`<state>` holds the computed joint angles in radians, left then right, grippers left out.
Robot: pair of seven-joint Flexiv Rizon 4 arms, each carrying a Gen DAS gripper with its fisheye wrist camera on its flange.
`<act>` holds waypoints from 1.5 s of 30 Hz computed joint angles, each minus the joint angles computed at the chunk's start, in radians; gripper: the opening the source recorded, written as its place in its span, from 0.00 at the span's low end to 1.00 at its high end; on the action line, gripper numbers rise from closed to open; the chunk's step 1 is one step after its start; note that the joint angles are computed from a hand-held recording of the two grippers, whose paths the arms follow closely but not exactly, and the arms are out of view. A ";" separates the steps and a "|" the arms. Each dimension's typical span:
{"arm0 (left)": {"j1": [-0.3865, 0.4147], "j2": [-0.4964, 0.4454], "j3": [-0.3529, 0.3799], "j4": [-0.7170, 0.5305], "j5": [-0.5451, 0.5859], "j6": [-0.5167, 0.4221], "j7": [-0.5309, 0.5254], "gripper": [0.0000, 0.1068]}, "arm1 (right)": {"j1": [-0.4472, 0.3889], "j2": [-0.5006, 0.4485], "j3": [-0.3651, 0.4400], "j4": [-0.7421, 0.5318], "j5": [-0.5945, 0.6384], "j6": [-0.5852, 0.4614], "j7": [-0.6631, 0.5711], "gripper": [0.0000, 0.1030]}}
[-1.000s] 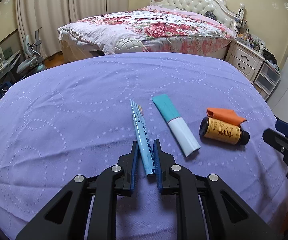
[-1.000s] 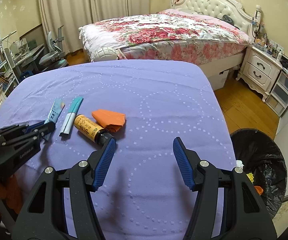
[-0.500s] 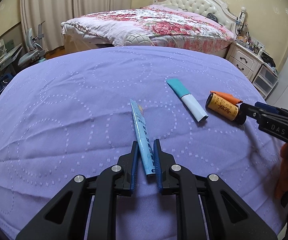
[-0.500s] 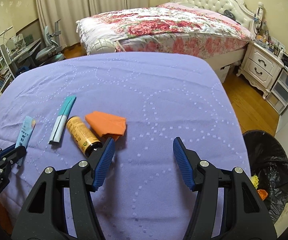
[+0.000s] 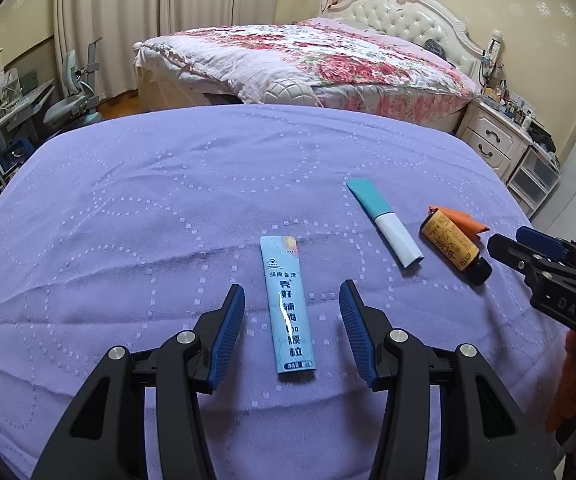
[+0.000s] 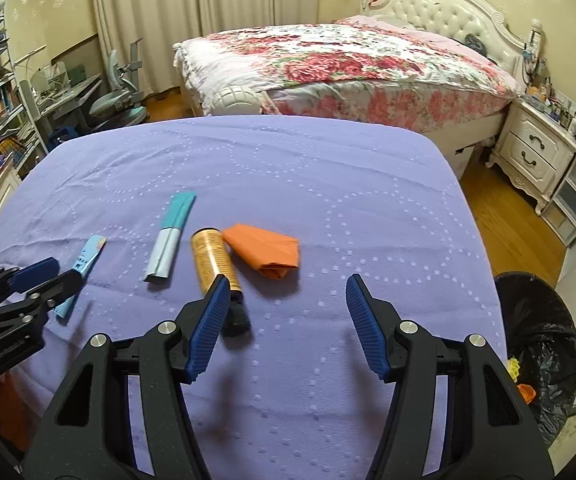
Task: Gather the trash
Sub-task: 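Grasp the yellow-labelled bottle with the right tool while the left tool holds the sachet, then carry the bottle and sachet over the bin and open both tools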
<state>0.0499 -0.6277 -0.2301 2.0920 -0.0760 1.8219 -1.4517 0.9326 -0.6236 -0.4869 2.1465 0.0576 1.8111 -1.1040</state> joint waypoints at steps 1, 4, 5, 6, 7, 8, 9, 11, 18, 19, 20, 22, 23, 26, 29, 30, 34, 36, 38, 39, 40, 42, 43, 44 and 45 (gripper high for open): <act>-0.011 -0.004 0.012 -0.006 -0.004 -0.007 0.002 0.46 | -0.007 0.001 0.010 -0.004 -0.005 -0.003 -0.003 0.54; -0.031 -0.013 0.035 -0.014 -0.013 -0.015 0.007 0.43 | -0.040 0.003 0.055 -0.018 -0.031 -0.010 -0.012 0.46; -0.036 -0.014 0.041 -0.012 -0.012 -0.005 0.008 0.41 | -0.049 0.003 0.068 -0.022 -0.037 -0.011 -0.014 0.45; -0.032 -0.013 0.038 -0.012 -0.012 -0.008 0.010 0.39 | -0.061 0.002 0.083 -0.028 -0.045 -0.014 -0.016 0.42; -0.030 -0.013 0.037 -0.012 -0.012 -0.008 0.011 0.36 | -0.070 0.001 0.094 -0.034 -0.051 -0.018 -0.016 0.40; -0.033 -0.013 0.041 -0.012 -0.013 -0.007 0.013 0.33 | -0.083 0.000 0.109 -0.042 -0.060 -0.024 -0.016 0.39; -0.042 -0.011 0.051 -0.012 -0.015 -0.007 0.014 0.31 | -0.095 -0.001 0.121 -0.048 -0.068 -0.030 -0.014 0.37; -0.047 -0.009 0.061 -0.009 -0.015 -0.003 0.019 0.25 | -0.114 -0.003 0.142 -0.060 -0.083 -0.038 -0.009 0.35; -0.019 -0.010 0.039 0.005 -0.006 0.018 0.018 0.20 | -0.161 -0.020 0.186 -0.099 -0.132 -0.064 0.020 0.34; -0.017 -0.010 0.037 0.006 -0.005 0.019 0.017 0.20 | -0.161 -0.023 0.184 -0.103 -0.138 -0.068 0.024 0.32; -0.015 -0.010 0.035 0.007 -0.003 0.020 0.015 0.20 | -0.158 -0.026 0.182 -0.104 -0.144 -0.070 0.028 0.29; -0.008 -0.011 0.028 0.007 0.000 0.023 0.012 0.19 | -0.163 -0.029 0.187 -0.106 -0.155 -0.071 0.033 0.26; -0.002 -0.011 0.023 0.010 0.002 0.025 0.010 0.19 | -0.152 -0.031 0.176 -0.101 -0.157 -0.065 0.036 0.25; 0.012 -0.011 0.011 0.016 0.008 0.033 0.000 0.19 | -0.143 -0.026 0.168 -0.086 -0.153 -0.053 0.040 0.25; 0.019 -0.006 0.006 0.025 0.013 0.040 -0.012 0.19 | -0.127 -0.020 0.155 -0.065 -0.138 -0.035 0.041 0.25; 0.021 -0.004 0.003 0.029 0.015 0.044 -0.017 0.19 | -0.122 -0.016 0.151 -0.053 -0.128 -0.023 0.041 0.25; 0.036 0.001 -0.017 0.045 0.035 0.062 -0.034 0.19 | -0.109 0.004 0.144 -0.009 -0.081 0.015 0.030 0.25; 0.037 0.003 -0.024 0.050 0.045 0.066 -0.041 0.19 | -0.099 0.014 0.136 0.012 -0.054 0.028 0.020 0.25; 0.035 0.005 -0.032 0.055 0.055 0.074 -0.048 0.19 | -0.076 0.024 0.116 0.036 -0.023 0.042 0.007 0.25; 0.032 0.005 -0.033 0.058 0.059 0.079 -0.052 0.19 | -0.063 0.030 0.105 0.049 -0.007 0.051 0.000 0.25; 0.029 0.007 -0.035 0.061 0.064 0.085 -0.057 0.19 | -0.050 0.035 0.093 0.063 0.012 0.060 -0.008 0.25; 0.028 0.010 -0.045 0.067 0.076 0.097 -0.066 0.19 | -0.011 0.041 0.059 0.087 0.050 0.072 -0.025 0.25; 0.025 0.012 -0.047 0.070 0.082 0.103 -0.071 0.19 | 0.007 0.044 0.042 0.098 0.069 0.076 -0.033 0.25; 0.020 0.014 -0.047 0.073 0.087 0.108 -0.075 0.19 | 0.022 0.049 0.030 0.113 0.089 0.086 -0.040 0.25; 0.016 0.016 -0.049 0.076 0.092 0.112 -0.079 0.19 | 0.027 0.053 0.026 0.120 0.104 0.091 -0.047 0.25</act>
